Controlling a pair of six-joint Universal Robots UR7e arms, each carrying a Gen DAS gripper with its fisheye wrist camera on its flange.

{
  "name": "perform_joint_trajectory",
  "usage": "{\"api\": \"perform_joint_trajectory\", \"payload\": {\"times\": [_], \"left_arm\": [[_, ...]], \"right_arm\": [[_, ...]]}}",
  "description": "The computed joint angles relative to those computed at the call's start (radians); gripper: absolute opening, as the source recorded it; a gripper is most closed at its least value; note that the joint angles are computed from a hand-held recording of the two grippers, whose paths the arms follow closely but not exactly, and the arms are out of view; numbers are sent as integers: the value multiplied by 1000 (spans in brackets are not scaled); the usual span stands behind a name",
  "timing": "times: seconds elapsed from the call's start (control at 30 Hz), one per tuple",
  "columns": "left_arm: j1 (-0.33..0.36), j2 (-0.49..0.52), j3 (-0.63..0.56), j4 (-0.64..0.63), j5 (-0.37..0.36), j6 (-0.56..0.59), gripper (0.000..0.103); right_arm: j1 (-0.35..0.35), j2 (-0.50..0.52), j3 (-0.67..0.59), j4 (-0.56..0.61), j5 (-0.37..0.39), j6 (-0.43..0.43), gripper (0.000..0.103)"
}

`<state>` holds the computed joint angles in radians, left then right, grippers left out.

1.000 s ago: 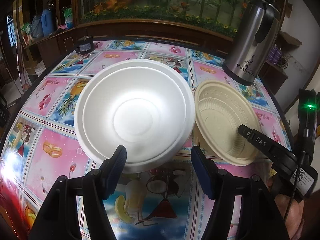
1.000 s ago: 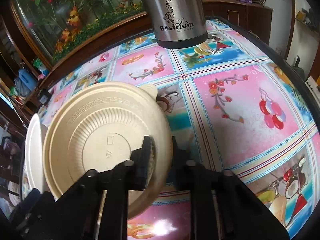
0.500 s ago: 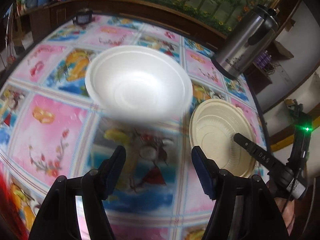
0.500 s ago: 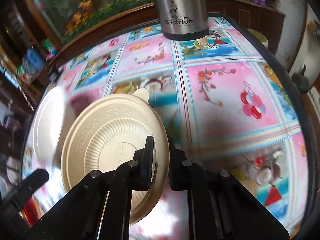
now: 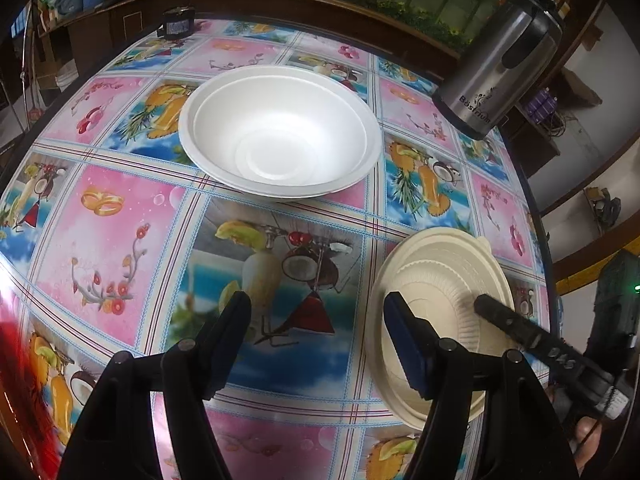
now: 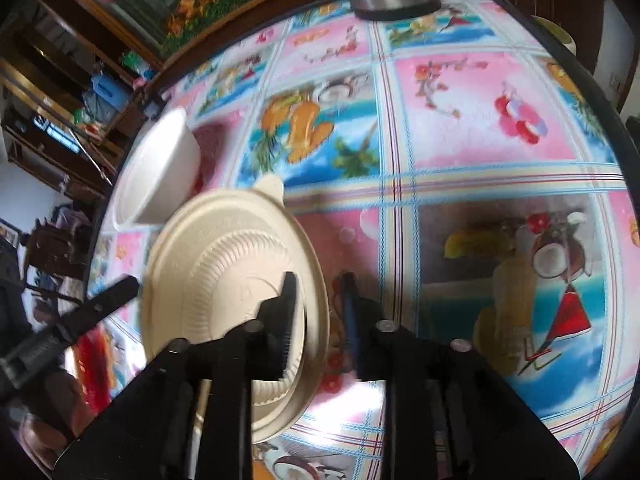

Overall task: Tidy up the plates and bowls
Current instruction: 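Lift the beige bowl with the right gripper and tilt it on edge, then carry the beige bowl with the right gripper over the red plate stack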

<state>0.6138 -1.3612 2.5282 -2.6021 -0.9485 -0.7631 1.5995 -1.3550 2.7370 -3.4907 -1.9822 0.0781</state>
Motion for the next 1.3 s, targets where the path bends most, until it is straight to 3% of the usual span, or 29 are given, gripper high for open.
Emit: {"api": "perform_joint_trajectory", "payload": {"times": [0.1,0.2,0.5,0.8,0.87,1.0,1.03,1.13,1.3], "left_arm": [[-15,13,-6,12,10,-11,69],[-25,27,-9,15,29,-27,69],[-47,103,-23,7,16,-36,69],[-29,154,-33,15,-9,-26,69],[-26,158,-31,14,-12,-21,69],[-23,174,-26,-12,0,-16,67],[-27,176,-23,-15,9,-12,65],[-27,178,-18,-34,22,5,45],[-28,175,-8,-72,13,47,19]], "right_arm": [[-37,-48,31,-45,101,-12,41],[-50,-70,36,-35,122,2,42],[-52,-108,31,48,137,34,42],[-34,-87,22,57,80,72,42],[-22,-73,20,48,60,76,37],[22,-12,3,29,-23,90,17],[31,6,-2,25,-46,94,14],[42,35,-4,-6,-72,94,9],[74,82,-9,-63,-113,78,9]]}}
